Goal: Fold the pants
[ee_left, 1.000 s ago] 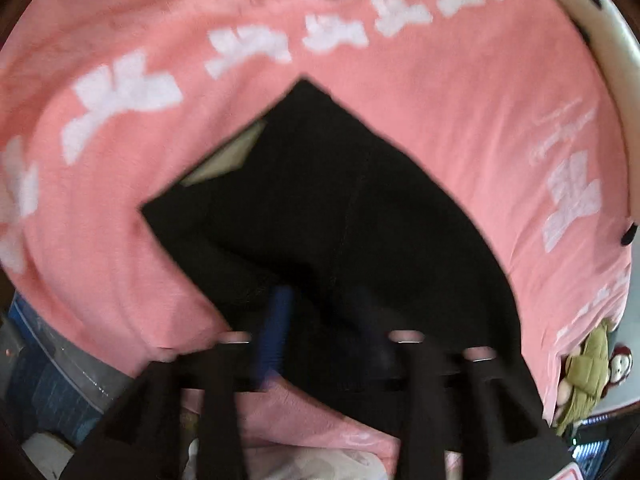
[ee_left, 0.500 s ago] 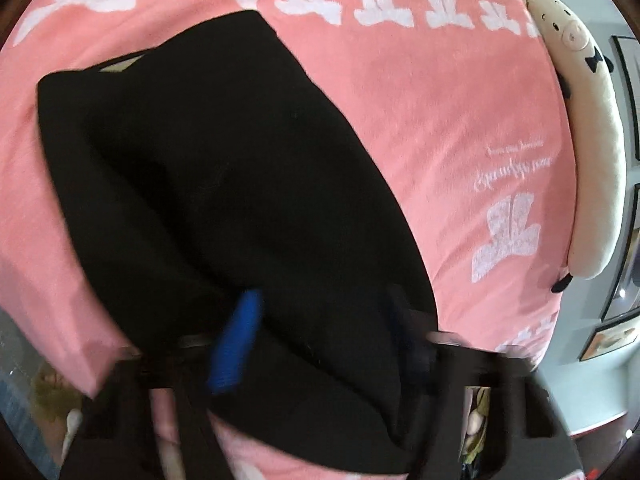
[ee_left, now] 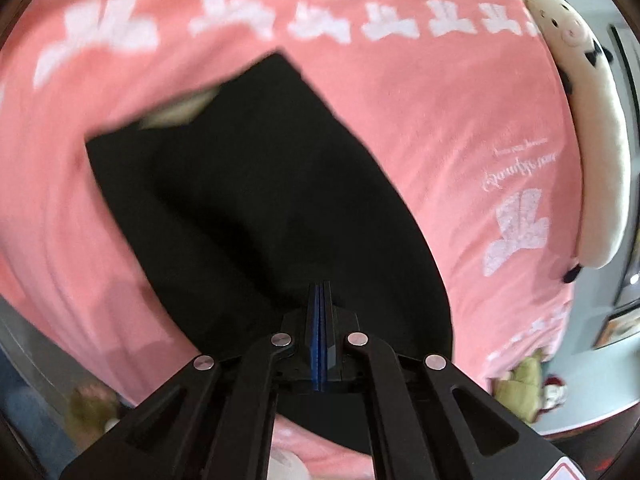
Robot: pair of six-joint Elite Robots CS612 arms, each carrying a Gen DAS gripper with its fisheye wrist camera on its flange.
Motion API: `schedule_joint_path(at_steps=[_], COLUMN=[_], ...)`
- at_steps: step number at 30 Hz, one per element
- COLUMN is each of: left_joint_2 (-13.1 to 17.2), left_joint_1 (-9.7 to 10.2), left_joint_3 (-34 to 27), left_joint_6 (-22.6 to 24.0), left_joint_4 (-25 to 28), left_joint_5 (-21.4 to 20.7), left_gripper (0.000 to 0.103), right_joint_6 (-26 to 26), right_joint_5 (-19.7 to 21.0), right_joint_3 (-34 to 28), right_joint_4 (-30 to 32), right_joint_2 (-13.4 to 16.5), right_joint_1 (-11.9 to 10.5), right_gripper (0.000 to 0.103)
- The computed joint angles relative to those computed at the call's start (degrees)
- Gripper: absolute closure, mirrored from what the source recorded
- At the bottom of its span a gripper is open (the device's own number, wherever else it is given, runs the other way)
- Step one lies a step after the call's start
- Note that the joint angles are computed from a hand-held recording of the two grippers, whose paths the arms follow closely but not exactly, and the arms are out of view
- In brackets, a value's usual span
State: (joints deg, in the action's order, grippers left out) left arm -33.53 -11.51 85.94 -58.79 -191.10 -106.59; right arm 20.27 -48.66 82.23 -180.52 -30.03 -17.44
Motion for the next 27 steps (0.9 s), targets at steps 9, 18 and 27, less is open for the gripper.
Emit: schedule_joint_path(at_steps=[9,18,27], left_joint_2=[3.23,3.86,-2.28], left_joint_1=[-0.19,0.35,0.53], left_joint_3=[-2.59,-4.87,2.96], left_joint_6=[-8.03,-4.63,6.29], left_joint_4=[-3.16,-6.24,6.12], left_joint_5=[-1.94,-2.57,-0.48], left_gripper=[0.044,0.101,0.099], right_joint_6=[-2.22,-1.31,-18.39], right_joint_5=[1.57,1.87,-6.20], right_joint_3=[3.58,3.54,7.91], right_joint_4=[-3.37,-5.43,5.92], right_joint_2=[-2.10,-2.31,-6.17], right_joint_1=[-0.79,-0.79,0.56], right_gripper=[0.099,0.099,0.098])
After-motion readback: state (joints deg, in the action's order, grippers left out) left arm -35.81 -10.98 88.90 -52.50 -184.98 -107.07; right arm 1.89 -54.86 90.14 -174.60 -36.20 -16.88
